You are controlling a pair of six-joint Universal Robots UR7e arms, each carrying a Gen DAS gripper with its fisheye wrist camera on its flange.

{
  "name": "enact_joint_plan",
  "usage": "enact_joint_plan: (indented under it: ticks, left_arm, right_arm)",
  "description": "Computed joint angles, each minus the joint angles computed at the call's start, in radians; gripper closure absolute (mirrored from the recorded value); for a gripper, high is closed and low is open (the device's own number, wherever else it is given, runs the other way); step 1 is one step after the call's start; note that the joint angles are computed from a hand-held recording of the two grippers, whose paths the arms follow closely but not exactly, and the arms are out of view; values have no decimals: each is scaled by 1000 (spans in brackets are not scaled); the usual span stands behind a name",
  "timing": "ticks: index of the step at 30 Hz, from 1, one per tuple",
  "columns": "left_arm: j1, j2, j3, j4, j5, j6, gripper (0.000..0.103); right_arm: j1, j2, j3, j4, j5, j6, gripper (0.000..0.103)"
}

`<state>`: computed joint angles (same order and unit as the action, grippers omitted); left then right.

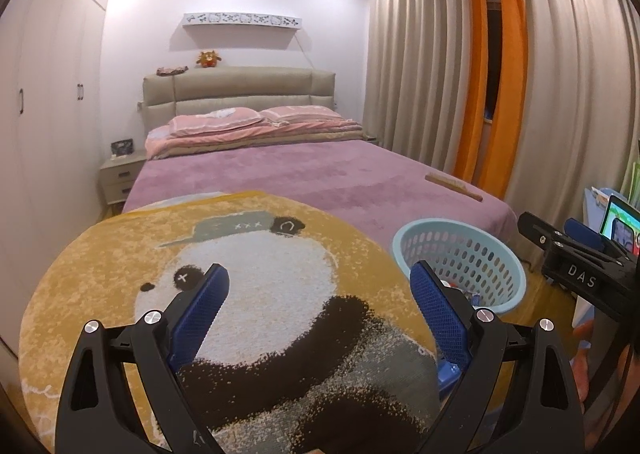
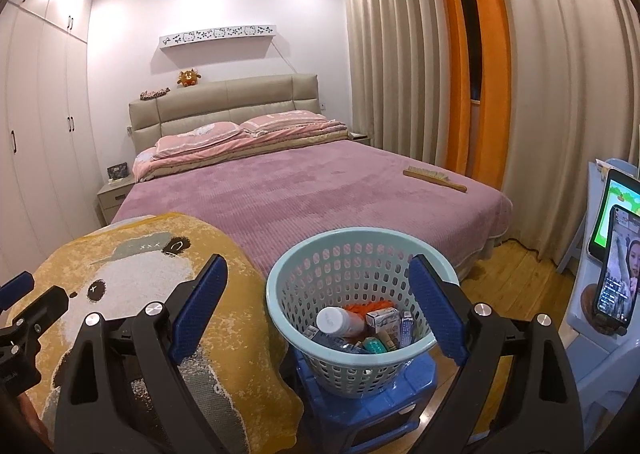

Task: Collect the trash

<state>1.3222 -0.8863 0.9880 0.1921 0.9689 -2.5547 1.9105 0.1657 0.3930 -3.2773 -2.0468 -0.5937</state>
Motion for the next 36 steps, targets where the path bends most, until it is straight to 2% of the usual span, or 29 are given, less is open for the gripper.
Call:
enact_joint_plan:
  ticks: [15, 36]
  left_arm:
    - [-4, -18, 19, -7, -12, -17, 13]
    - [-18, -43, 64, -56, -11, 14, 13]
  right_arm:
    - [1, -52, 101, -42, 18, 10, 15]
    - [5, -90, 173, -80, 42, 14, 15]
